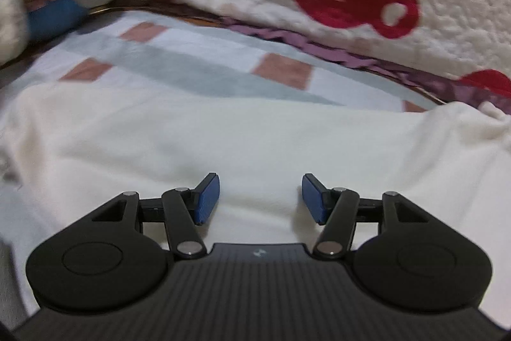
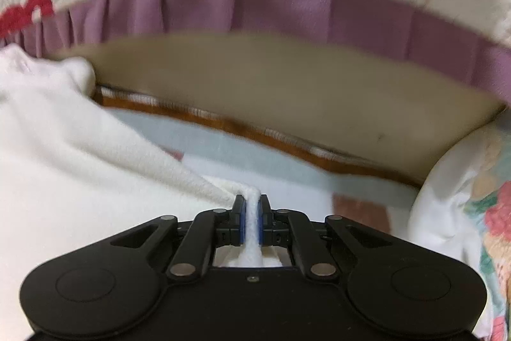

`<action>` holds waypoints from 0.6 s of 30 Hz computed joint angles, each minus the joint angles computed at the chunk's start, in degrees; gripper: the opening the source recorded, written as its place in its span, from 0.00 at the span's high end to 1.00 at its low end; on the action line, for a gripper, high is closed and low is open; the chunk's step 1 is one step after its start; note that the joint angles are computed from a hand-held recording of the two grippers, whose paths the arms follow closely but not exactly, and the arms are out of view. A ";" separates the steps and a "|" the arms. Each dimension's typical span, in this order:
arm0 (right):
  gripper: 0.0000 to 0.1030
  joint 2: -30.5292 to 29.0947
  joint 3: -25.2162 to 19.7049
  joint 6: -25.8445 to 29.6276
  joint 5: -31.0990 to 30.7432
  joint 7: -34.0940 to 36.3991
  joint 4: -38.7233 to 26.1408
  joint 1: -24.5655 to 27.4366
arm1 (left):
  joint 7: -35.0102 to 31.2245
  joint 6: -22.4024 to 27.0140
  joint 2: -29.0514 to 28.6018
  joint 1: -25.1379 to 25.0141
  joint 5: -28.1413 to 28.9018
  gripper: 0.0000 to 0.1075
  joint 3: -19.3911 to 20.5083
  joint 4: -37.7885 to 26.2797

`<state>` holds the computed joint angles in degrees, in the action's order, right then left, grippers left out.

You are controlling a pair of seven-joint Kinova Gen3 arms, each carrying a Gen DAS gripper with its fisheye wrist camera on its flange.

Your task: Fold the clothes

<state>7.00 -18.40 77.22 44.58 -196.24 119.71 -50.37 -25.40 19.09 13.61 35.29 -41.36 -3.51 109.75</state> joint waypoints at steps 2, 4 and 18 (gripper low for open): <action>0.89 3.18 0.08 3.99 -0.27 0.93 -2.45 -0.91 | 4.66 -0.90 -1.17 3.81 -0.64 0.47 -5.31 2.01; 0.70 4.96 0.79 7.79 -0.97 0.09 -4.53 -2.26 | 9.32 -2.17 -2.66 6.98 -1.52 0.47 -10.62 4.27; 0.39 5.03 -17.16 1.62 8.84 -11.46 -12.79 1.08 | 41.94 -7.07 -4.76 19.56 -13.76 0.31 -34.11 10.95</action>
